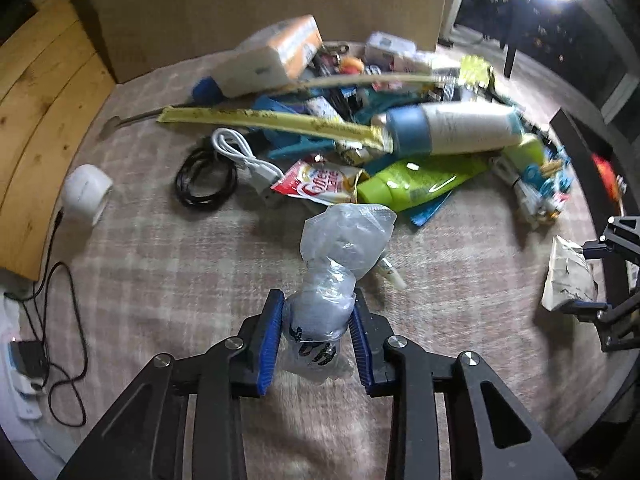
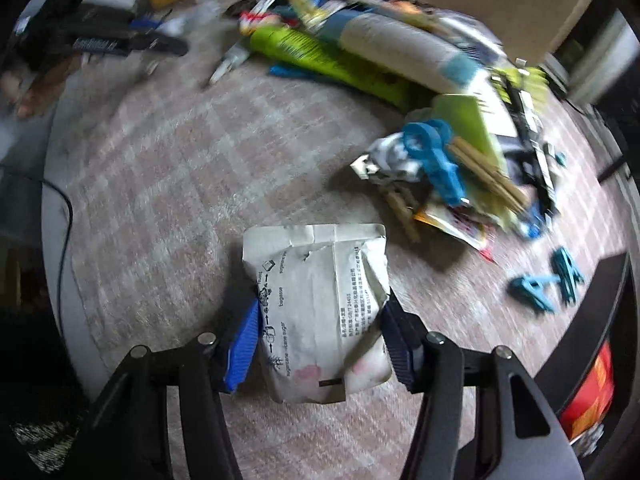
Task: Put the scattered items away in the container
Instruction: 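Grasp the paper packet with the right tool while the left tool grasps the plastic bag, then carry both items to the tray and open both tools over it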
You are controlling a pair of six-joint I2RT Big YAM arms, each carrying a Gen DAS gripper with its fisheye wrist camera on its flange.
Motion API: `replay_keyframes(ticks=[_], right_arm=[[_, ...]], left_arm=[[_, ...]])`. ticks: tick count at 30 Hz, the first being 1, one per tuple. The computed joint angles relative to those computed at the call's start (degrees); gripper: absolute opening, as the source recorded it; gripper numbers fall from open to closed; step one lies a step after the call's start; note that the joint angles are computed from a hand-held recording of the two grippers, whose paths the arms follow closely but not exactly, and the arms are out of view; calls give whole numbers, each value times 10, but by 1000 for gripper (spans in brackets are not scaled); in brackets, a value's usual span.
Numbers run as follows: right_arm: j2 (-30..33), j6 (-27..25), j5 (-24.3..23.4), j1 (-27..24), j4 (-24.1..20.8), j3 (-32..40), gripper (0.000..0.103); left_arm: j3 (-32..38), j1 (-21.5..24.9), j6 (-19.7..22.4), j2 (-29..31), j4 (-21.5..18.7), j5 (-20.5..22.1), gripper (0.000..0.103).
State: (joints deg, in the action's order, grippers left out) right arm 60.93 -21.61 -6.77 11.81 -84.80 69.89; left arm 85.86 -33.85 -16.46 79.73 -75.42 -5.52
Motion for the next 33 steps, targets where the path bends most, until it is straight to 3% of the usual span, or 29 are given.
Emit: replay_keyframes(ticks=[7,10,15,19,24,33], right_arm=[[-31,12,-75,-116,-28,47,52],[-42,21,-102,-175,-40,64,52],[-39,37,-111,-249,-15,73,52],[-51,50,-112,-303,7,60,52],[-50,27,-135,-420,-3,79,52],[-31,-15,-141,-579,-5,101,53]], left_arm=[[38,-14,-19,2,7,13,30],[62,-42,-31,15,15,19,30],[134,-100,-39,66,22,34,30],[210,-141,-39,120,21,50,30],[320,-195,-32,194,11,81,30],[545,-279,-5,332,-60,125,31]])
